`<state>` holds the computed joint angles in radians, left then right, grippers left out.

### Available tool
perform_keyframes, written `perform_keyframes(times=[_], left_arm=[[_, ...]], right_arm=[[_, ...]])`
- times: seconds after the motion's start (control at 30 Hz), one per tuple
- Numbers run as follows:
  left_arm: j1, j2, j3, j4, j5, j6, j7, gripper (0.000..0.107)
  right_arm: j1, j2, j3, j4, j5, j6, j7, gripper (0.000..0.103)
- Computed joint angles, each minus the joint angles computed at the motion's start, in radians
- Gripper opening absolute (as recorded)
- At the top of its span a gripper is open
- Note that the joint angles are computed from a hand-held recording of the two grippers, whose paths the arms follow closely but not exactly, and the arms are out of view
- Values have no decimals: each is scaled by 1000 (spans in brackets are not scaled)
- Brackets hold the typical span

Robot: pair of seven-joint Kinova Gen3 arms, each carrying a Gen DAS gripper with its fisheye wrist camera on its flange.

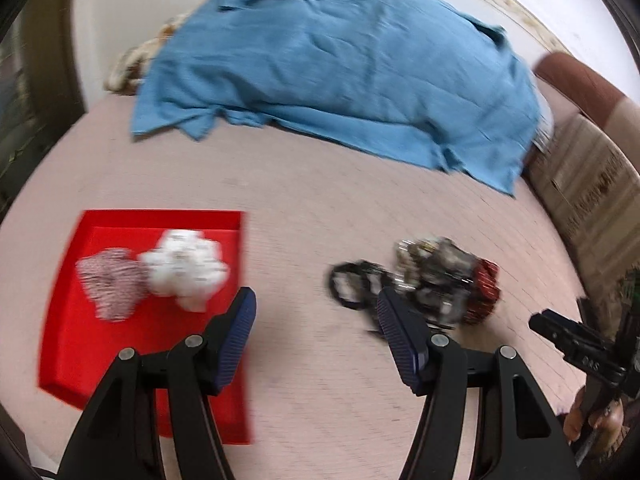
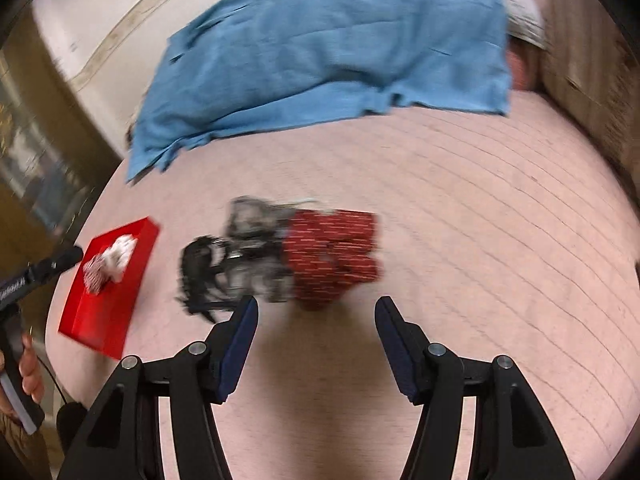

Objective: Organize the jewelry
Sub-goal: 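Grasp the grey sheer scrunchie with the left tool while the right tool grasps the red polka-dot scrunchie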

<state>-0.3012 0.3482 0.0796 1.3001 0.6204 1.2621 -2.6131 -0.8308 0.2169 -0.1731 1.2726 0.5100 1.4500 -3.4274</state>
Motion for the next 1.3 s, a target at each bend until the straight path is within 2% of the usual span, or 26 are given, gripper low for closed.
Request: perform_keyframes(times=[0.07, 0.23, 0.4, 0.5, 0.73, 0.93, 0.97, 1.0, 1.03, 1.07, 1.1, 1.13, 1.2, 1.3], left_arm=[[27, -10, 11, 22, -7, -4, 5, 62], [117, 3, 36, 25, -28, -1, 58, 62], [205, 65, 54, -22, -77, -6, 152, 62], [242, 110, 64, -56, -102, -3, 209, 62], [278, 198, 90, -119, -138, 29, 282, 62], [283, 220, 110, -118, -139, 44, 276, 62], [284, 219, 112, -115, -139, 46, 270, 60], [285, 220, 114, -114, -138, 49, 266, 54], [287, 223, 115, -116, -140, 61, 263, 26], [299, 224, 110, -121, -156, 71, 268, 10], [301, 221, 108, -118, -159, 72, 269, 10], [295, 212, 110, -106, -151, 65, 263, 10], [281, 193, 112, -90, -134, 62, 251, 10], [247, 166, 114, -80, -96, 85, 234, 10]], right_arm=[[3, -26, 0, 49, -2, -22, -41, 65], [52, -90, -20, 189, 4, -157, -130, 65], [102, -93, -30, 254, 8, -283, -129, 69], [119, -81, -24, 261, 10, -317, -116, 69], [153, -68, -4, 297, -2, -399, -98, 69], [161, -58, 9, 317, -11, -434, -101, 69], [159, -58, 11, 319, -8, -435, -108, 69], [159, -58, 11, 320, -8, -436, -109, 69], [159, -58, 12, 321, -8, -437, -111, 60], [160, -57, 13, 321, -10, -438, -112, 51], [163, -57, 12, 321, -17, -440, -107, 32], [166, -60, 13, 324, -25, -448, -104, 24], [158, -68, 12, 328, -11, -446, -124, 17], [137, -76, 1, 306, 20, -398, -145, 15]])
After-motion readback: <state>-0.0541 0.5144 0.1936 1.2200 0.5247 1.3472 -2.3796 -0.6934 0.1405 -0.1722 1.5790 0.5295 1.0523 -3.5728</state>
